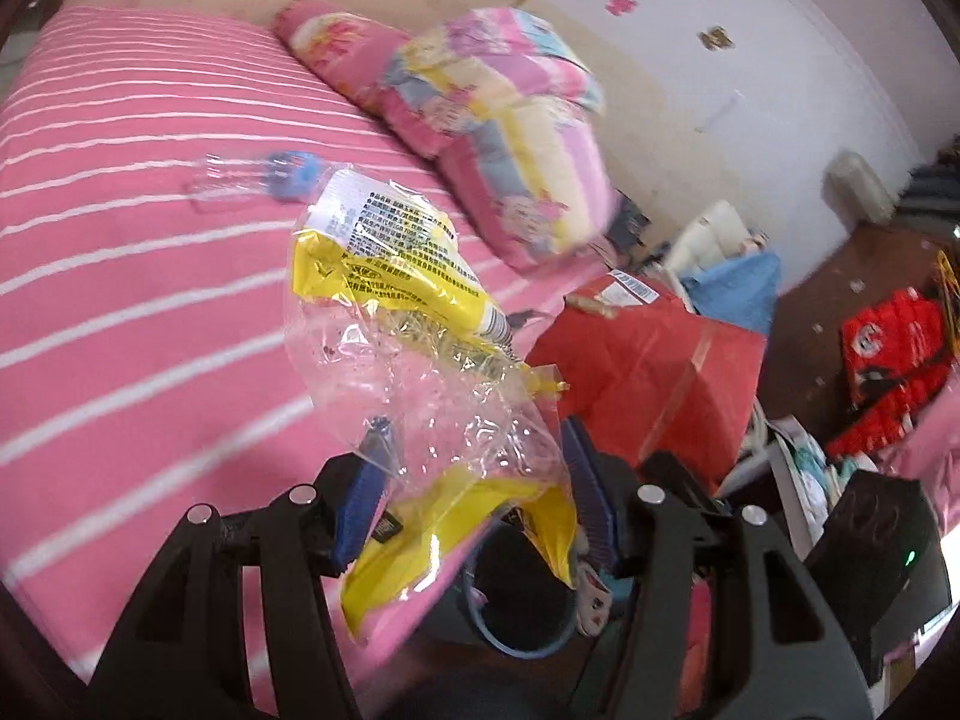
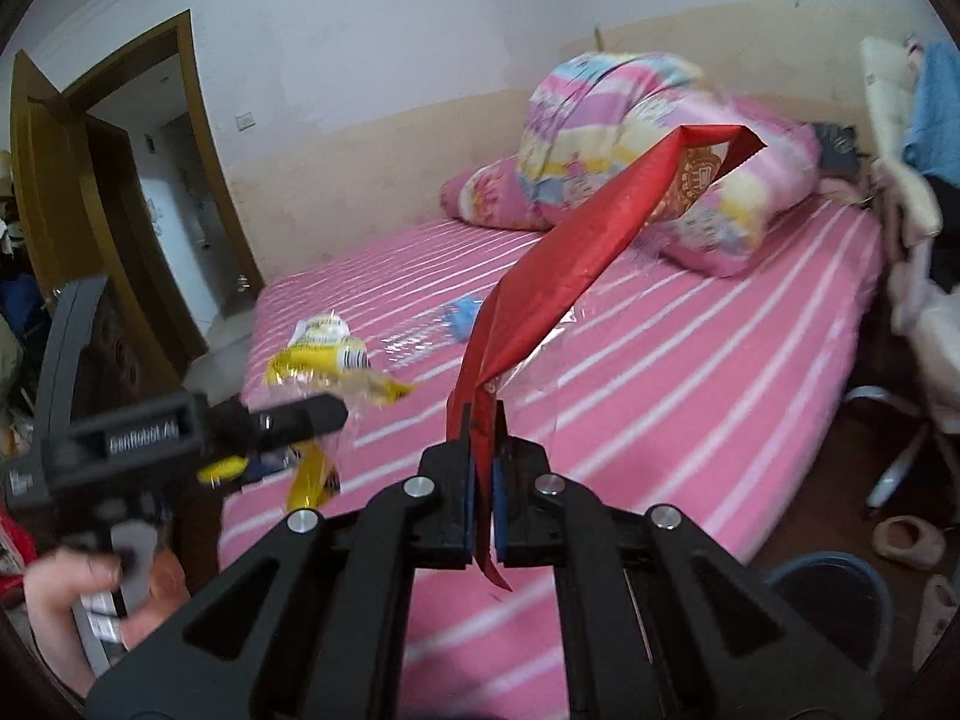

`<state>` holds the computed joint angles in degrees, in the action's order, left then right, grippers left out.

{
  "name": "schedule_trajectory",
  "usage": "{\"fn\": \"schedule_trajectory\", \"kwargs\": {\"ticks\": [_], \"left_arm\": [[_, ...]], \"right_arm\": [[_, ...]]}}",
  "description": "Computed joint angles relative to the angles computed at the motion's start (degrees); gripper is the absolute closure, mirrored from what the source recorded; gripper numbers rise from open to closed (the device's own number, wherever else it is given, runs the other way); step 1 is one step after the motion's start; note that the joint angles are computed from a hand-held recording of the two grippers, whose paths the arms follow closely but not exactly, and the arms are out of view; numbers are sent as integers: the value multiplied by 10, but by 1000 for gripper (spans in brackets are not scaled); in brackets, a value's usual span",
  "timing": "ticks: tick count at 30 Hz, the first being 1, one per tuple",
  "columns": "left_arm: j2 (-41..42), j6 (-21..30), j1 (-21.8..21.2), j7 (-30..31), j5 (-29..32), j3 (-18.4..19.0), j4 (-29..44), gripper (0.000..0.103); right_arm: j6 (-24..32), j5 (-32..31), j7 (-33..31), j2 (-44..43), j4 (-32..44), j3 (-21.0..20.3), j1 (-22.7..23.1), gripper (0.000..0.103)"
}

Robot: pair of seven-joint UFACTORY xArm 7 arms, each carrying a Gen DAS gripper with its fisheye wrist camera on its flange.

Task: Collect trash
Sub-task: 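Carry wrapper and red bag over the blue bin and open both tools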

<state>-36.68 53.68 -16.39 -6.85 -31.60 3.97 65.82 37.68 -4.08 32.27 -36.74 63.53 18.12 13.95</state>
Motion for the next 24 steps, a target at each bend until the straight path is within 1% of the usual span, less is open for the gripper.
{"fn": "schedule_trajectory", "kwargs": {"ticks": [3,4,7,11,14,19,24], "left_arm": [[2,5,-17,-10,-7,-22,5,47],[6,7,-24,-15,-10,-32,7,47],[19,9,-49,-22,-16,-60,12,48],[58,6,-83,-29,-24,-95,23,47],[96,1,-103,-33,-20,-122,33,47],[171,-9,-126,-47,-2,-159,56,47],[250,-4,-144,-52,1,-175,87,47]], "right_arm": [[43,1,-6,-59,-27,-14,1,98],[65,-1,-9,-88,-40,-21,-2,98],[109,1,-18,-143,-66,-34,-14,98],[182,-1,-35,-224,-110,-54,-38,98],[229,1,-50,-266,-138,-70,-55,98],[284,3,-78,-324,-193,-93,-80,98],[319,7,-102,-359,-248,-119,-100,98]]}}
